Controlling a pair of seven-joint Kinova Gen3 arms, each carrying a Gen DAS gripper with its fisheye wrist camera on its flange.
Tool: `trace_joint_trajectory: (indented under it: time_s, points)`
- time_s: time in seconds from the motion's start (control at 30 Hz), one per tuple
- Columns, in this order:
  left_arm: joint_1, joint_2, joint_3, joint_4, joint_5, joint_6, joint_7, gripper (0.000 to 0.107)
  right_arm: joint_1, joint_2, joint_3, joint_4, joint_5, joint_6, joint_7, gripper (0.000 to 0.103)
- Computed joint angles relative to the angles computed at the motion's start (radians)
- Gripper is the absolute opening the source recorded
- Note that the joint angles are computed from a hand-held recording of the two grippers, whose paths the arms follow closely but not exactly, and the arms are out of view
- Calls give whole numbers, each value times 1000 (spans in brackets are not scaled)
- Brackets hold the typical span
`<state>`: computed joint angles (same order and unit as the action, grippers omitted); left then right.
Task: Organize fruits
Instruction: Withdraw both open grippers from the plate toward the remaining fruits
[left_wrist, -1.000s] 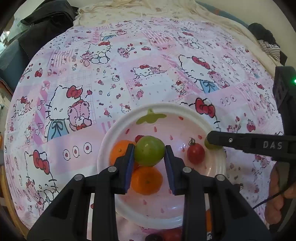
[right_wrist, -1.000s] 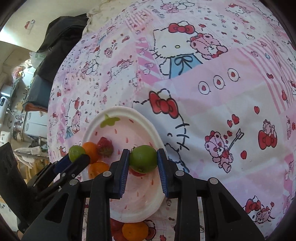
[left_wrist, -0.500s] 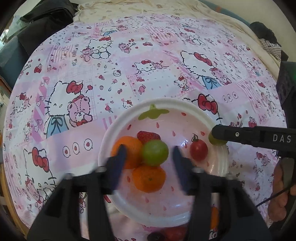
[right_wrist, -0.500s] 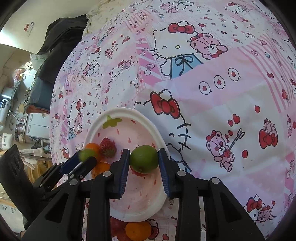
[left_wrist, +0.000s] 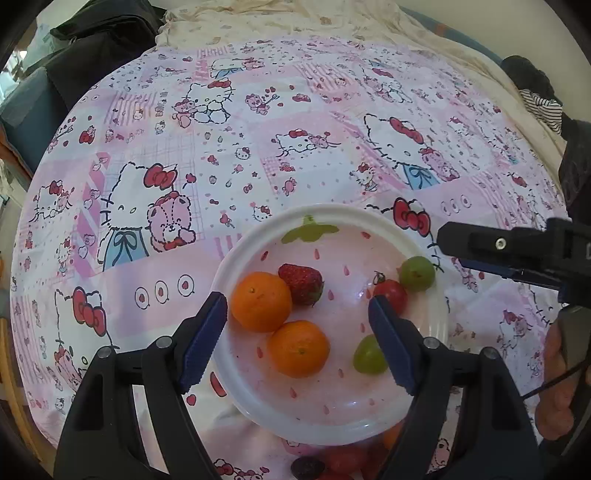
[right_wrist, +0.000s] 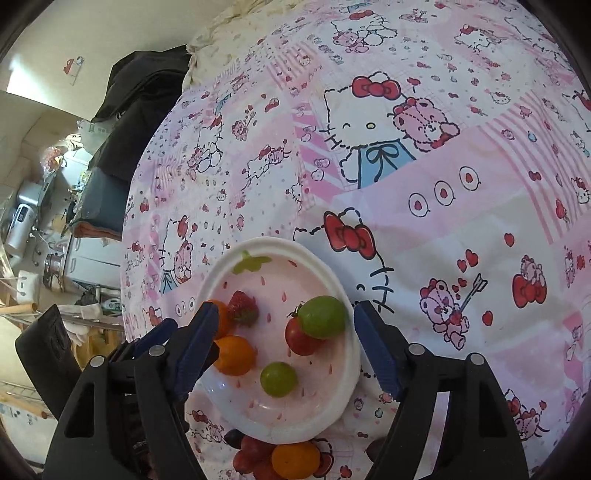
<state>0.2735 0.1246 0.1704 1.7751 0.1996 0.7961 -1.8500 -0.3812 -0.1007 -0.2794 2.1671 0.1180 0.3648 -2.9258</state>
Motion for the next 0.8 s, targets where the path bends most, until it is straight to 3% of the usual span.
trace_joint_trajectory:
  time_s: [0.13,0.23,0.43,0.8]
  points:
    - [-8,-13,-1,-3,20,8,-12,76,7,-13,-32,-26,78,58,-55,78]
    - [-51,-34,-4,6,119,24,-103,76,13,-44,-58,-26,123,87,-117,78]
    - [-92,-79,-46,7,180,74,-116,77,39,-126,-116,-19,137,144,-188,78]
    - [-149,-215,-117,77,186,134,-162,77,93,-248,-248,-26,97,260,-257,78]
